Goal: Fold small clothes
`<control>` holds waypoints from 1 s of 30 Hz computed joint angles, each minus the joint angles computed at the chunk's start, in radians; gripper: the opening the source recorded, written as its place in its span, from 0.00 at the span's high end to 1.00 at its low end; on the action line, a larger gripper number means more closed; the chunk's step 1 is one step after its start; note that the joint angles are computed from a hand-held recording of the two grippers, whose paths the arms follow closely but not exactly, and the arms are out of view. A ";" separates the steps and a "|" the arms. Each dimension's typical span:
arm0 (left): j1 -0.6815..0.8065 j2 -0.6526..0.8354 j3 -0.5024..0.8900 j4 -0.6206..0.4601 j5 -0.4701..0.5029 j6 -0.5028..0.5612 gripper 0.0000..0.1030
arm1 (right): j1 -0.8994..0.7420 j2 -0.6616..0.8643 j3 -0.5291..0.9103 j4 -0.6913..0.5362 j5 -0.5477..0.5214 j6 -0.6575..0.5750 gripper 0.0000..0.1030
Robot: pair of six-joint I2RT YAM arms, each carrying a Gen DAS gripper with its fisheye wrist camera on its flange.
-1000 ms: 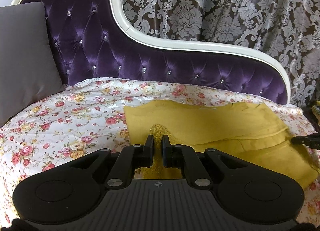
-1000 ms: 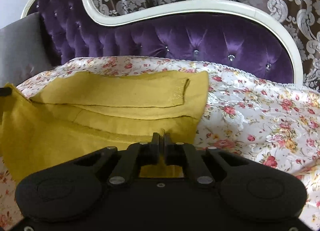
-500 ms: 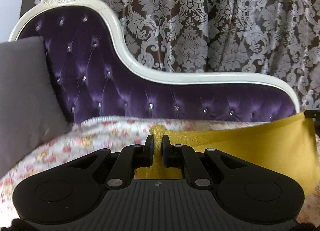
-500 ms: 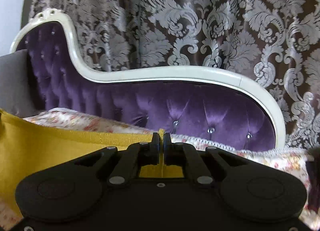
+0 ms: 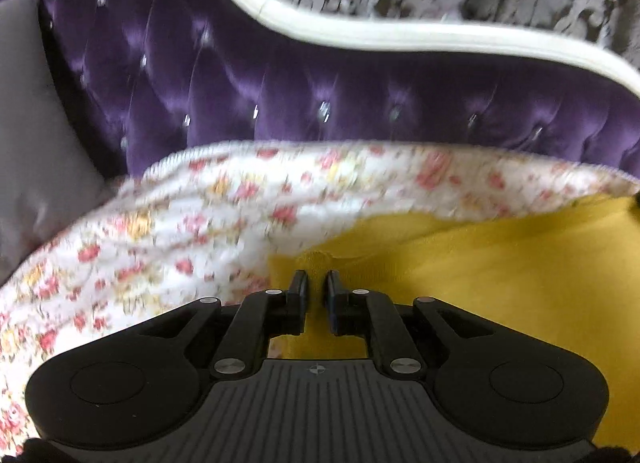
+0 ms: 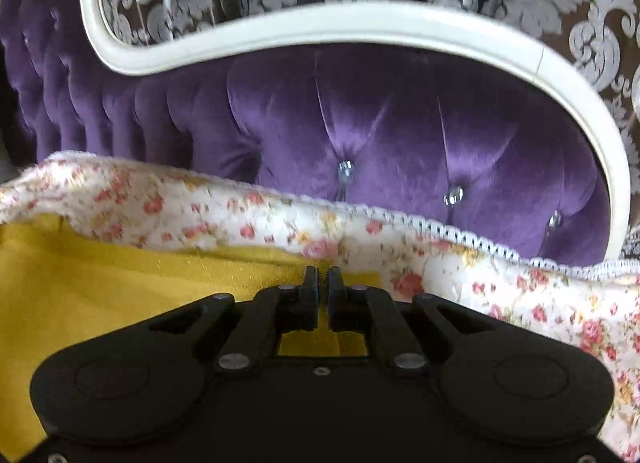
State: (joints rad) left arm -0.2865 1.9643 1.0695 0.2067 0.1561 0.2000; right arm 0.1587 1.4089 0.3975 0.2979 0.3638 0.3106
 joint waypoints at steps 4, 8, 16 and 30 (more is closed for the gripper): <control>0.018 0.047 0.059 -0.043 -0.020 -0.012 0.70 | -0.006 -0.019 -0.027 -0.027 0.009 0.027 0.78; 0.041 0.004 0.049 -0.052 -0.029 -0.038 0.70 | -0.009 -0.109 -0.043 -0.115 0.045 0.059 0.62; 0.116 -0.210 -0.127 -0.056 0.116 0.016 0.59 | 0.226 -0.572 -0.118 -0.451 0.198 0.209 0.61; 0.030 -0.440 -0.478 -0.045 0.118 0.153 0.54 | 0.913 -0.249 0.038 -0.851 0.454 0.806 0.48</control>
